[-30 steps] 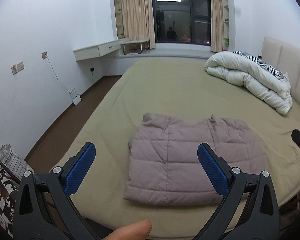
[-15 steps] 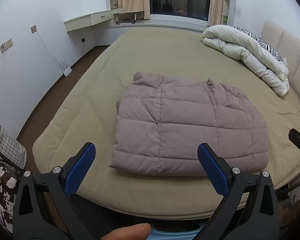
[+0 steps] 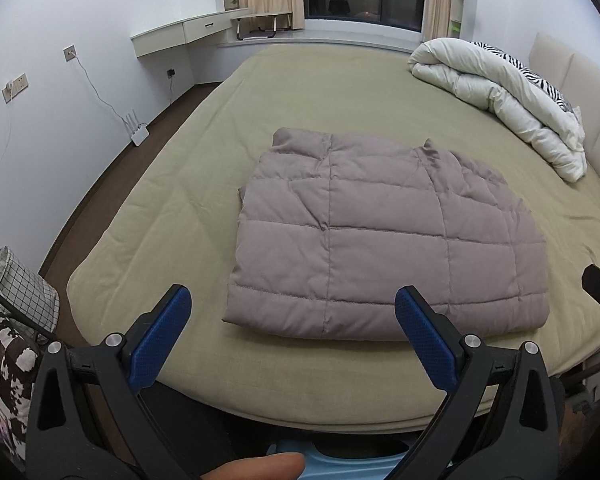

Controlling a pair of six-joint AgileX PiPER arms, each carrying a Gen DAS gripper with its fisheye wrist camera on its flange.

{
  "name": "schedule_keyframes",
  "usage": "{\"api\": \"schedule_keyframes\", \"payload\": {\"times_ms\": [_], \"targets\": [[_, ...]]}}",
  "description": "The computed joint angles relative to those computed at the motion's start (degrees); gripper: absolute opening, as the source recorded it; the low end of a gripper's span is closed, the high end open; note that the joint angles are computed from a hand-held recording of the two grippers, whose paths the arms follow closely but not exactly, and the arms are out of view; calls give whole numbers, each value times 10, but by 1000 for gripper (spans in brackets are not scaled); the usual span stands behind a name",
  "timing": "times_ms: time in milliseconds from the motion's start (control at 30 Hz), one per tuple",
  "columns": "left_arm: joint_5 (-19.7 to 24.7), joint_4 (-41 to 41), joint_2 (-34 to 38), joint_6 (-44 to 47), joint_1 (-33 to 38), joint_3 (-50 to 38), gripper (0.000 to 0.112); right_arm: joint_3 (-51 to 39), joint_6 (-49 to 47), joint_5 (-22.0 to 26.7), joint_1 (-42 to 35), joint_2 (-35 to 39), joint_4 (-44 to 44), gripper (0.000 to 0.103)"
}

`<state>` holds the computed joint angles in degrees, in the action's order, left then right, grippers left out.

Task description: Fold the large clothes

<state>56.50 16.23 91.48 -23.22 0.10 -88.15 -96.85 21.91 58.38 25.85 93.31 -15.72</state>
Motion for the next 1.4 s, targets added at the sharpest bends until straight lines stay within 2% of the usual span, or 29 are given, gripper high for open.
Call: {"api": "schedule_keyframes", "payload": {"times_ms": [1400], "targets": [[-7, 18, 9, -8, -19, 1, 103, 11, -11, -4, -1, 6, 14, 103]]}}
